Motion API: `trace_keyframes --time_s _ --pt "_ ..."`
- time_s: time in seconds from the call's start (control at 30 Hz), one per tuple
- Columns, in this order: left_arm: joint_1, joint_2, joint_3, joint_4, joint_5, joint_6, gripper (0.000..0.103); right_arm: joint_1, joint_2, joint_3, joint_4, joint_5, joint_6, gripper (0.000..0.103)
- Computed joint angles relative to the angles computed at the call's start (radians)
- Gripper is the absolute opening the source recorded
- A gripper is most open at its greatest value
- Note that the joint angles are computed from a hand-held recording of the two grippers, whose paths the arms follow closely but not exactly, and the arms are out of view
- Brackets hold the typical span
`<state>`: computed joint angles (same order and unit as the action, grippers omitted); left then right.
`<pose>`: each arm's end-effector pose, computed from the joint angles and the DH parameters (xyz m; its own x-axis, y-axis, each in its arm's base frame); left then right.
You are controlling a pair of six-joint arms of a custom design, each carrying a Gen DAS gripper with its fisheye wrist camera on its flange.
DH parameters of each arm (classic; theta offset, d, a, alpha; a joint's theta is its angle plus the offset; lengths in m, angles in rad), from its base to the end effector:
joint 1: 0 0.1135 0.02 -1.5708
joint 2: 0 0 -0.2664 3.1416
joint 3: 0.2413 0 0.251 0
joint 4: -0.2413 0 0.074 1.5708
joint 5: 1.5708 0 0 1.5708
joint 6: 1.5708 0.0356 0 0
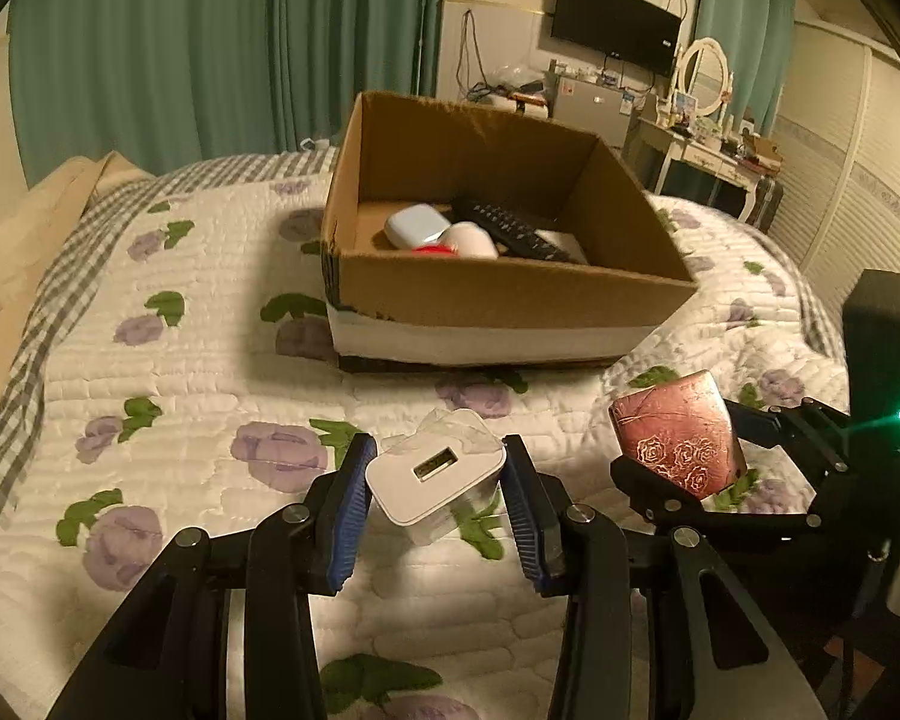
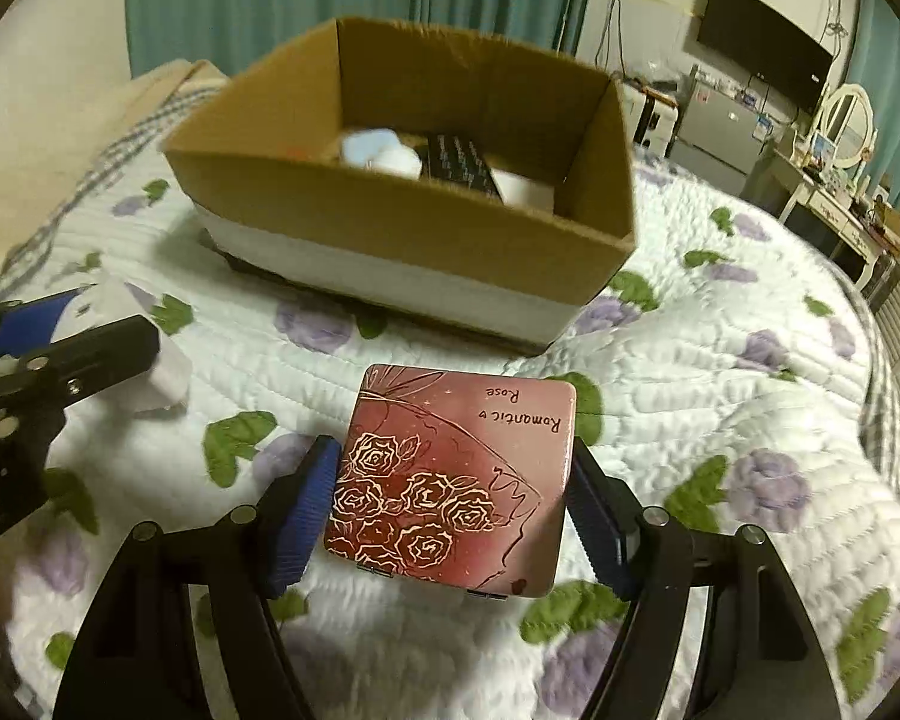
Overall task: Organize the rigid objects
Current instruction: 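Carry the charger cube and pink card case over the box with both tools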
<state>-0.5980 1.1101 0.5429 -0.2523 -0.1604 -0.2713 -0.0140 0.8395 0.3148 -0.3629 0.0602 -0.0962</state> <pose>0.1799 -0.1157 0.1920 -0.7067 0.1613 -0.6889 0.2868 0.9554 -0.0705 0.1522 -0.0043 0.1566 -0.7769 -0.0850 -0.6239 -0.0228 0.9940 -0.1071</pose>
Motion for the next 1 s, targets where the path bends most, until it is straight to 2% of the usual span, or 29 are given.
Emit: trace_keyframes --time_s 0.17,0.4,0.57,0.73,1.0 --pt "-0.042 -0.065 0.059 -0.094 -0.033 -0.015 0.042 -0.051 -0.144 0.09 -0.174 -0.053 -0.028 0.073" --pt "-0.053 -0.074 0.201 -0.207 -0.067 -0.001 0.042 -0.127 -0.131 0.29 -0.276 -0.159 -0.09 0.073" --pt "-0.044 -0.011 0.33 -0.227 -0.107 0.049 0.042 -0.176 -0.05 0.434 -0.261 -0.217 -0.129 0.073" --pt "0.005 0.101 0.447 -0.204 -0.087 0.079 0.042 -0.214 0.095 0.572 -0.192 -0.279 -0.119 0.073" --pt "0.049 0.331 0.607 -0.117 -0.076 0.131 0.042 -0.24 0.328 0.651 -0.028 -0.322 -0.104 0.073"
